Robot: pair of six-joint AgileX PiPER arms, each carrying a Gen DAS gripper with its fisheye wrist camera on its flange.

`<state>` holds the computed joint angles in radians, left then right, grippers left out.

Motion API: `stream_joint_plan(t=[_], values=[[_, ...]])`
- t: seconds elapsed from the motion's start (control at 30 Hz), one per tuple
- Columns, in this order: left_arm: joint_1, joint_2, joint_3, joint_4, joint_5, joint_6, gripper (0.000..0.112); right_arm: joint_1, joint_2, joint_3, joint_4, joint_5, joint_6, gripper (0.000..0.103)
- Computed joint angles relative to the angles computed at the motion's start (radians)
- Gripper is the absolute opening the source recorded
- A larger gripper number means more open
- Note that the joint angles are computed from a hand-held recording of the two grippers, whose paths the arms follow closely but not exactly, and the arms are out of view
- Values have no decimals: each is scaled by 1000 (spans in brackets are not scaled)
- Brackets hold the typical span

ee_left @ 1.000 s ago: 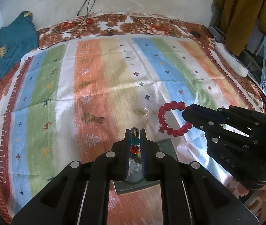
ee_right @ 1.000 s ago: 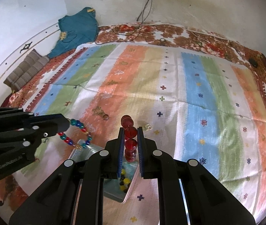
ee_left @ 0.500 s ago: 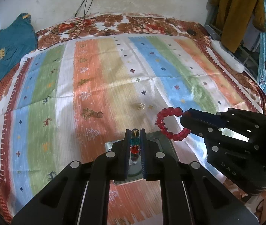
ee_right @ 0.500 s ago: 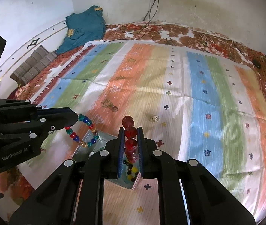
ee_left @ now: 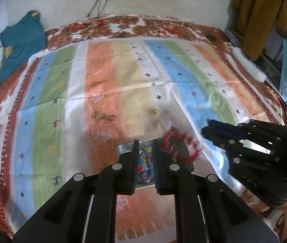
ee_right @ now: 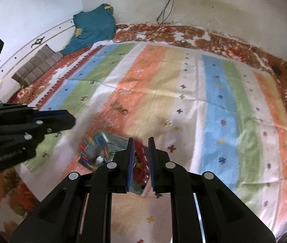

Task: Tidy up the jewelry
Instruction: 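Carry both bracelets over the silver tin and open both tools, then move both tools toward the two small gold rings on the cloth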

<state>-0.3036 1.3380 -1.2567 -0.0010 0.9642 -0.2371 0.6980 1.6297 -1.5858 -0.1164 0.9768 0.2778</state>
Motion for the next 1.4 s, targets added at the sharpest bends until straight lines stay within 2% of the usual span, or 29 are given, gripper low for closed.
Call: stream_joint_plan(t=[0.07, 0.1, 0.33, 0.4, 0.67, 1.4], values=[[7, -5, 1, 8, 0, -10, 22, -6, -1, 2, -14, 4, 18, 32], [9, -7, 4, 7, -1, -7, 27, -12, 3, -2, -13, 7, 17, 34], [16, 12, 8, 73, -8, -72, 30, -50, 28, -24, 14, 28, 21, 40], [30, 22, 7, 69, -6, -77, 37, -55, 34, -31, 19, 31, 20, 42], [44, 80, -13, 62, 5, -67, 49, -75, 88, -80, 38, 63, 4, 47], [116, 277, -110, 102, -9, -70, 52, -111, 267, -254, 67, 136, -41, 47]])
